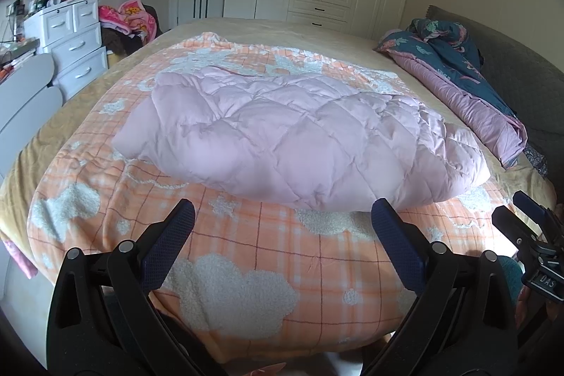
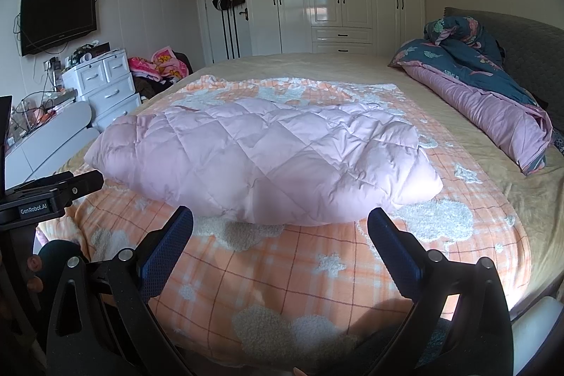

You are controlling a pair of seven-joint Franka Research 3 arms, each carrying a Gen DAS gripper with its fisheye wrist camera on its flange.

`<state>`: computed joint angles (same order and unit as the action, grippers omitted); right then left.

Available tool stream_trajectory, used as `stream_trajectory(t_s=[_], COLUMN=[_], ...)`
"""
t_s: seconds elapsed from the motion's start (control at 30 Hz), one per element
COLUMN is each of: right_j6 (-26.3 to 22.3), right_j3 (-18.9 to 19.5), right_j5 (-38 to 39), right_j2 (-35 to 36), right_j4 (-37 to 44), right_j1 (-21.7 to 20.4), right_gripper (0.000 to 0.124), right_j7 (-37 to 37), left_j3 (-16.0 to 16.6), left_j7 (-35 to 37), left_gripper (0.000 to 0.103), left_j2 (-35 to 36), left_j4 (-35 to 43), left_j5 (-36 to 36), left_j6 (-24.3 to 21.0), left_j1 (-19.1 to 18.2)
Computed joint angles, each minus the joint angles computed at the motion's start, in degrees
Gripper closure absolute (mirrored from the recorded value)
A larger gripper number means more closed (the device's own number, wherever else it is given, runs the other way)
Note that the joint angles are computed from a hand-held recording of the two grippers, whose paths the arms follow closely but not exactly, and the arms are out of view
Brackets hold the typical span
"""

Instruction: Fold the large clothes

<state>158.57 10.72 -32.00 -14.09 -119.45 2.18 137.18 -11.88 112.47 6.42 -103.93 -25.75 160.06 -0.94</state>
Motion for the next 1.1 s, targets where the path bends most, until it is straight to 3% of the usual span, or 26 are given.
stream_trajectory(t_s=[1.1], right_j6=[-0.8], right_j3=[0.4], right_j5=[-0.2], right_j2=[-0.7], right_j4=[0.6], right_j1=[-0.3], right_gripper=[0.025], right_j7=[0.1], left_j3=[0.2], left_j7=[2.0], left_gripper=[0.009], left_j2=[-0.8], left_j4=[-0.8], left_j5=[-1.8], left_j6=[-0.1], left_j1=[0.1])
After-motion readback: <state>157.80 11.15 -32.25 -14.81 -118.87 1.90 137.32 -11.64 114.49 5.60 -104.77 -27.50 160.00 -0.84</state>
